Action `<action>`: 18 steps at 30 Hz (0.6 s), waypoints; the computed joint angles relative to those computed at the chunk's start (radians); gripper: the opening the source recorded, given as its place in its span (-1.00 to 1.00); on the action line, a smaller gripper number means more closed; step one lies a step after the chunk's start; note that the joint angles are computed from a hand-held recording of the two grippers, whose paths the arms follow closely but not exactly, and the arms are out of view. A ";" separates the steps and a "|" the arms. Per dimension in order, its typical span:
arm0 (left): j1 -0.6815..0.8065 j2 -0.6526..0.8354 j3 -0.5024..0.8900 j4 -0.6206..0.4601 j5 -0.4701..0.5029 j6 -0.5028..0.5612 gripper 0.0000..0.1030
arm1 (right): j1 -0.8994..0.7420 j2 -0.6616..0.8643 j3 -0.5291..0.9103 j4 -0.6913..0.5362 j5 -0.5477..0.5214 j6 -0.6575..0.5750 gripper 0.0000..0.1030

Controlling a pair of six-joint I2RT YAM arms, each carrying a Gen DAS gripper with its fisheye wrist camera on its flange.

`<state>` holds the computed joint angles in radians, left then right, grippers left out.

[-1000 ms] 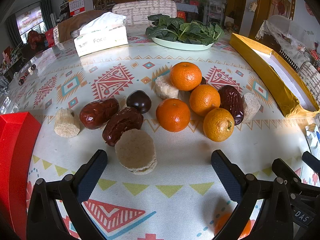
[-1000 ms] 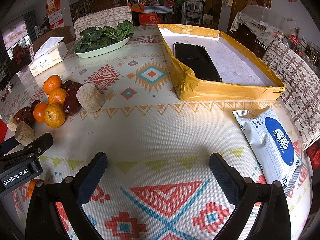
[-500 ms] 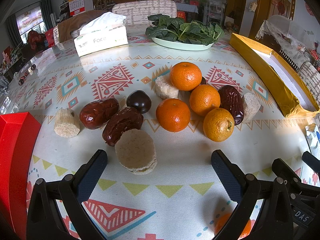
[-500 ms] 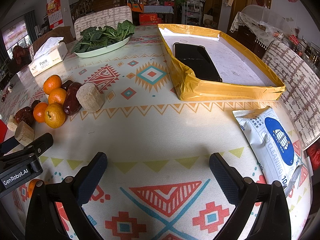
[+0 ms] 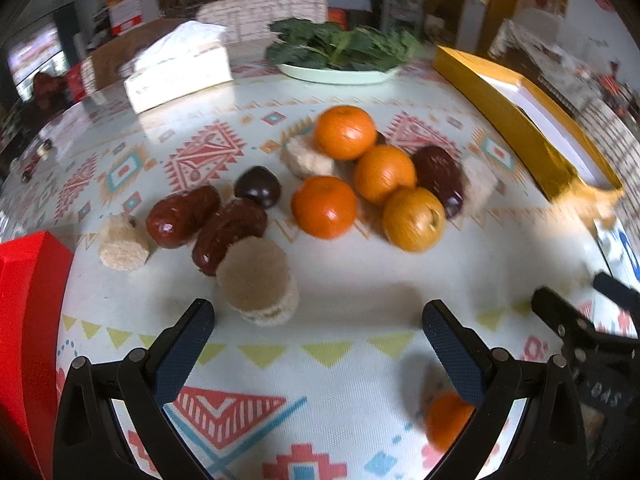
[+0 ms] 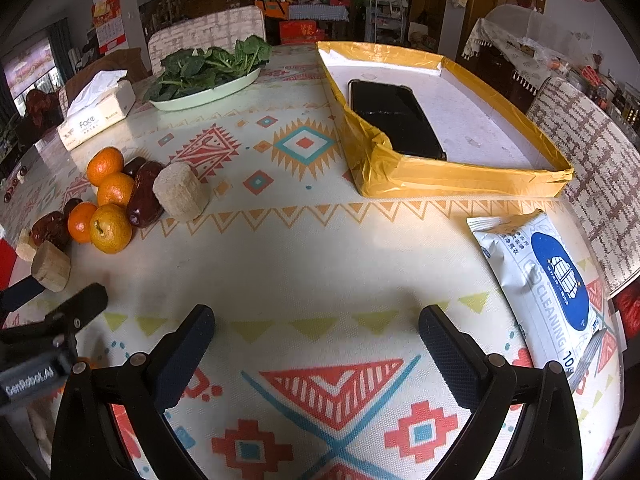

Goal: Organize fruits
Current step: 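Move the right tool to an orange while the left tool approaches a round beige rice cake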

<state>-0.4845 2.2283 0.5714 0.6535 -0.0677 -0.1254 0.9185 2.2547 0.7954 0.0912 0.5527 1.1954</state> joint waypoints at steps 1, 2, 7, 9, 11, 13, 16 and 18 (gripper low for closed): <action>0.002 0.001 -0.001 0.003 0.005 0.009 1.00 | 0.002 -0.005 0.002 -0.011 -0.001 0.007 1.00; 0.002 0.000 -0.003 0.003 0.007 0.012 1.00 | 0.010 -0.007 0.007 -0.026 -0.003 0.018 1.00; -0.005 -0.015 -0.007 -0.017 0.004 0.012 1.00 | 0.037 0.001 0.018 -0.038 -0.005 0.031 1.00; -0.005 -0.019 -0.018 -0.014 0.010 0.019 1.00 | 0.042 -0.005 0.001 -0.008 -0.012 0.012 1.00; 0.006 -0.029 -0.045 0.004 0.033 0.025 1.00 | 0.051 -0.025 -0.050 0.072 -0.015 0.019 1.00; 0.042 -0.056 -0.104 0.058 0.091 0.029 0.97 | 0.066 -0.028 -0.073 0.109 0.001 0.039 1.00; 0.113 -0.144 -0.250 0.224 0.180 0.062 0.93 | 0.080 -0.010 -0.010 -0.007 0.000 0.038 1.00; 0.176 -0.233 -0.367 0.346 0.221 0.090 0.93 | 0.079 -0.004 0.011 -0.041 -0.003 0.039 1.00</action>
<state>-0.3088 1.9951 0.2041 0.9993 0.1537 -0.0355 0.9979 2.2506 0.8062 0.0506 0.5495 1.2342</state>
